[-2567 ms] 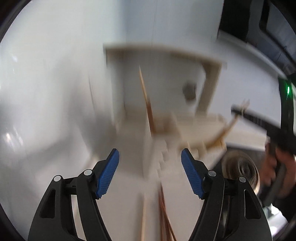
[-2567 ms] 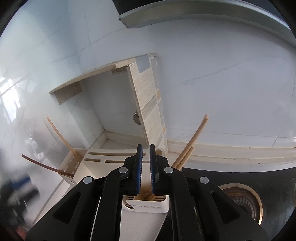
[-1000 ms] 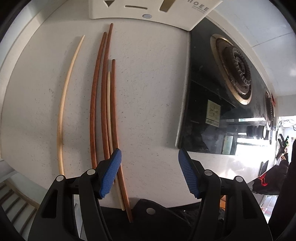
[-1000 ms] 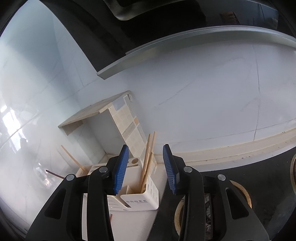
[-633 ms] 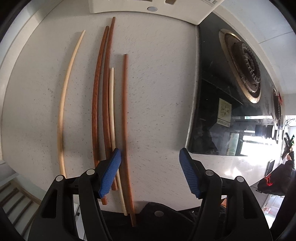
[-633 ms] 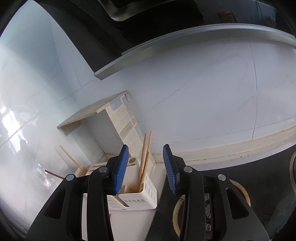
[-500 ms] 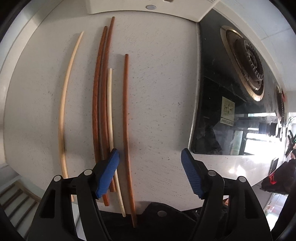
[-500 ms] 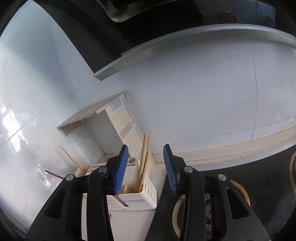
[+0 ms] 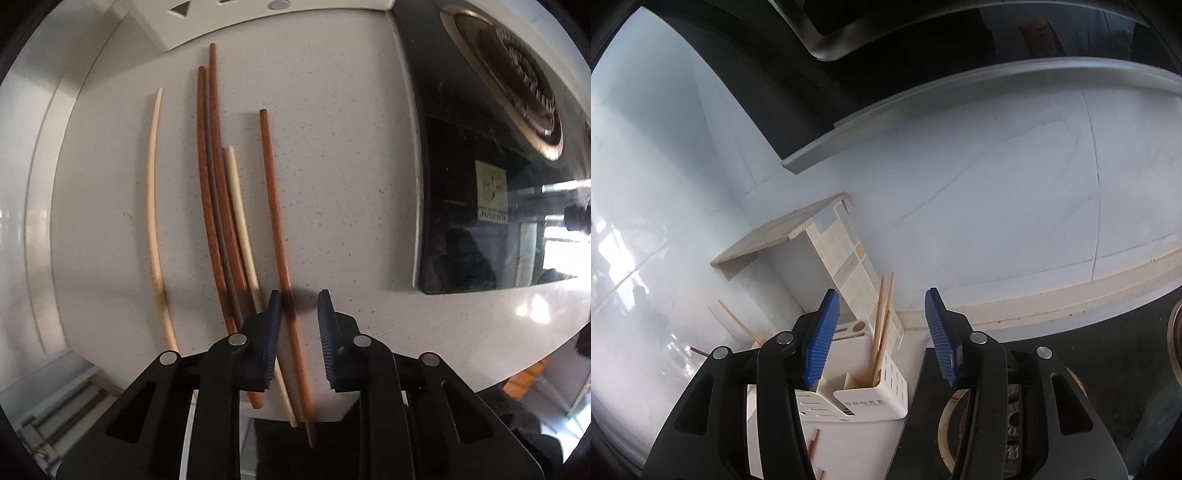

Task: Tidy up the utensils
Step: 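Grasp a reddish chopstick with the left tool, then lift the reddish chopstick and carry it over the cream holder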

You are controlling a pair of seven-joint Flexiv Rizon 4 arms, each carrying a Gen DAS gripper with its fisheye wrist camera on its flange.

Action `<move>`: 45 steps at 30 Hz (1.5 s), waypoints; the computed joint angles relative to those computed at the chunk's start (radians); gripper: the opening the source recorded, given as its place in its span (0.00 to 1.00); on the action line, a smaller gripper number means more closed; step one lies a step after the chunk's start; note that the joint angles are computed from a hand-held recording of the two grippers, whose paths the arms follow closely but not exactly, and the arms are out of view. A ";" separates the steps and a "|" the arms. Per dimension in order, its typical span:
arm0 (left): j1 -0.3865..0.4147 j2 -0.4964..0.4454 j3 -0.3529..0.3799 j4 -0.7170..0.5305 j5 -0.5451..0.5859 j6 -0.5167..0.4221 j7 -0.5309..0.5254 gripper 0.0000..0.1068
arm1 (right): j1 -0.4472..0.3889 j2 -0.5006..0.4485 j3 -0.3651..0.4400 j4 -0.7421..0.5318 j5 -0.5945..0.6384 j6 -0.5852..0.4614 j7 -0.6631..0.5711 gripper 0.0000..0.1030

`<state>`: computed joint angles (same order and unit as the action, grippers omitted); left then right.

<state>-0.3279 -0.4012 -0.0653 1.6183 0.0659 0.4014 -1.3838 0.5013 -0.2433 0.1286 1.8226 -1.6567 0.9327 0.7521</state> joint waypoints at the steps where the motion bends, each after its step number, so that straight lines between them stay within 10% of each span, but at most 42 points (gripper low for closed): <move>1: 0.000 -0.001 0.000 -0.004 0.003 -0.006 0.006 0.11 | -0.001 0.002 0.000 0.001 -0.001 0.002 0.000 0.47; 20: 0.042 0.042 -0.020 0.064 -0.133 0.049 0.101 0.05 | 0.017 0.017 0.017 0.009 0.064 -0.027 -0.059 0.47; 45: 0.127 0.148 -0.075 0.066 -0.588 0.559 0.330 0.05 | 0.072 0.082 0.061 0.037 0.186 -0.217 -0.147 0.47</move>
